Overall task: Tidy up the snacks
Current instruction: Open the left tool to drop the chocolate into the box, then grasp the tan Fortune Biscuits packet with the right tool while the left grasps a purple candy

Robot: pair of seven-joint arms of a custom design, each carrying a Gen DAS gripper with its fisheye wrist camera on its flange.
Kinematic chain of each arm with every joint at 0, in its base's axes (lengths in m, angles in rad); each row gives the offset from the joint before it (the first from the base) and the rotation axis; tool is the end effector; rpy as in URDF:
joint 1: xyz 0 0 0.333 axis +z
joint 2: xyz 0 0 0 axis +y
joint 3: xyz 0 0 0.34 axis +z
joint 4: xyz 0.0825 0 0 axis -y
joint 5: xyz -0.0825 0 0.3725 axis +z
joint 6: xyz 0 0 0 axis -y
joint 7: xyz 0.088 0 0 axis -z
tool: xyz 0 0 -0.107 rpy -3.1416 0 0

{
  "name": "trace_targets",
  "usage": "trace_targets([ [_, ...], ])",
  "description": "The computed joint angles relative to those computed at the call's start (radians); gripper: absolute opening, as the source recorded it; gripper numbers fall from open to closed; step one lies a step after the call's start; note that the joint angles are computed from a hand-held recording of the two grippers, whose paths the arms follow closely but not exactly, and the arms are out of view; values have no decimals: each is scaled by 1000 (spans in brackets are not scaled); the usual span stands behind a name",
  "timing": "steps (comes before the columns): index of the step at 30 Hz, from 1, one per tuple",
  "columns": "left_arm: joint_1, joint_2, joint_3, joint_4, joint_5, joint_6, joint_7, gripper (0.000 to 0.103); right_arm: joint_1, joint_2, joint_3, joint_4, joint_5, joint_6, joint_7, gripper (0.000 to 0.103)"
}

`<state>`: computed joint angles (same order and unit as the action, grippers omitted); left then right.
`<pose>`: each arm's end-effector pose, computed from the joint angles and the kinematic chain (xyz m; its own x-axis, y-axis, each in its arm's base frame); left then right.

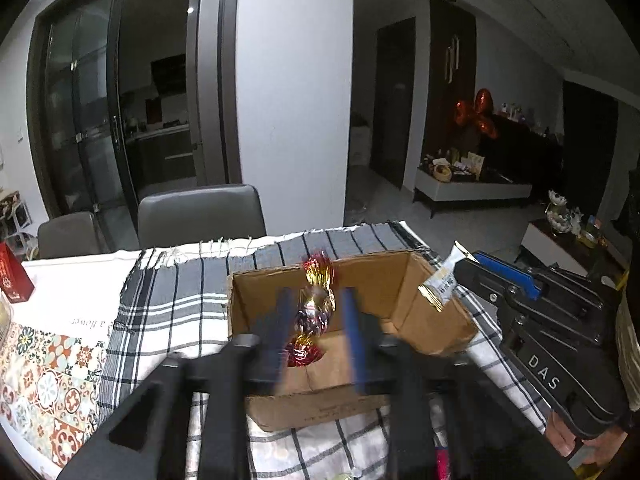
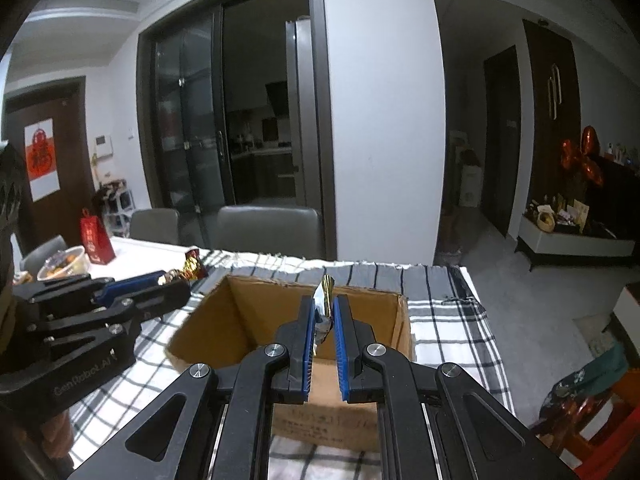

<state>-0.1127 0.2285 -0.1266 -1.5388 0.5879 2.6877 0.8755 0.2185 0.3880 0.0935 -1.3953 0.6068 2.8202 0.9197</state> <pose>0.6549 -0.1664 0.6552 0.0539 -0.9982 0.0253 -0.5369 -0.0503 -0.8422 0.6995 0.1795 0.6311 0.4767 -0.8773 -0.0564 -0.4164 -0.1689 -0.8934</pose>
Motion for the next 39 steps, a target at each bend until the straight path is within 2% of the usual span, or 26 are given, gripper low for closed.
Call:
trace_targets([
  [1,-5,0,10,0,20,-2,-26,54,6,6,-12,9,-12,-11,21,16],
  [2,-12,-3,17,-2,43,-8,-50,55,8,6,-19,9,-19,-13,38,28],
  [4,-13,-22,19,-25,68,-6,-68,55,4,-4,-15,-10,-15,7,36,36],
  [6,-9,-50,16,-66,76,13,-86,59,-10,-31,1,-53,10,36,4,36],
  [9,-10,-86,12,-111,109,22,-120,65,-35,-71,25,-98,69,26,-39,36],
  [11,-9,-121,9,-154,134,33,-149,69,-36,-100,25,-132,95,26,-57,45],
  [15,-7,-198,0,-243,235,42,-253,75,-50,-181,41,-231,205,49,-167,46],
  [18,4,-252,-14,-302,311,45,-329,79,-41,-236,33,-300,274,60,-212,56],
  [23,25,-338,-45,-392,388,44,-407,84,-19,-317,15,-394,388,76,-321,57],
  [28,45,-413,-83,-475,464,38,-489,85,9,-381,-11,-471,456,79,-373,57],
  [31,53,-448,-98,-517,503,42,-531,85,23,-412,-26,-516,485,95,-395,65],
  [33,54,-466,-101,-546,512,62,-542,85,32,-435,-36,-548,522,107,-425,65],
  [39,59,-501,-120,-620,559,107,-578,85,46,-490,-54,-643,516,127,-388,65],
])
